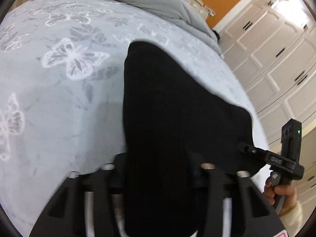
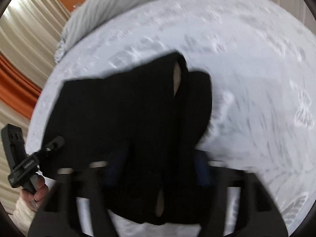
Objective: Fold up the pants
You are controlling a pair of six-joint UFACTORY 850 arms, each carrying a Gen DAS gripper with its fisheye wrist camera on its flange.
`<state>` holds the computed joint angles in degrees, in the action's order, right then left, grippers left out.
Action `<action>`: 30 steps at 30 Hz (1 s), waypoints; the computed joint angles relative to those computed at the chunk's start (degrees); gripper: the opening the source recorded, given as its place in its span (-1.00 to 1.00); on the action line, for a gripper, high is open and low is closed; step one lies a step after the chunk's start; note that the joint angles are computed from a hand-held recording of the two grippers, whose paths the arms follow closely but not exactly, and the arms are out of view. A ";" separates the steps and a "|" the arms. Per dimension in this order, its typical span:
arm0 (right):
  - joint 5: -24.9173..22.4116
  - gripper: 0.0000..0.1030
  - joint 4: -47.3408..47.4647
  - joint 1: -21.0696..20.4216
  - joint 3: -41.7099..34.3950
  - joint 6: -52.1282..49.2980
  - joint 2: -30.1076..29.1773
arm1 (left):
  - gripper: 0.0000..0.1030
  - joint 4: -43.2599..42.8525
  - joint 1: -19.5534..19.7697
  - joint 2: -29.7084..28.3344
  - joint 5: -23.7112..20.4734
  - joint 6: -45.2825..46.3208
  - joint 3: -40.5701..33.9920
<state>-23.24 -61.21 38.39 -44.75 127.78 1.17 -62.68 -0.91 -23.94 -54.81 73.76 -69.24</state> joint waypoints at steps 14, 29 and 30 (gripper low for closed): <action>-7.60 0.27 3.95 5.49 -7.61 -8.15 -4.22 | 0.48 -7.31 5.72 12.69 20.36 16.95 8.12; -3.54 -0.47 -6.96 4.53 -16.35 -5.88 -12.50 | 0.55 -3.85 -0.90 14.86 26.04 20.26 12.82; -5.62 -0.47 -7.32 5.31 -16.90 -7.26 -12.30 | 0.56 -3.33 -0.83 14.73 25.60 19.56 12.70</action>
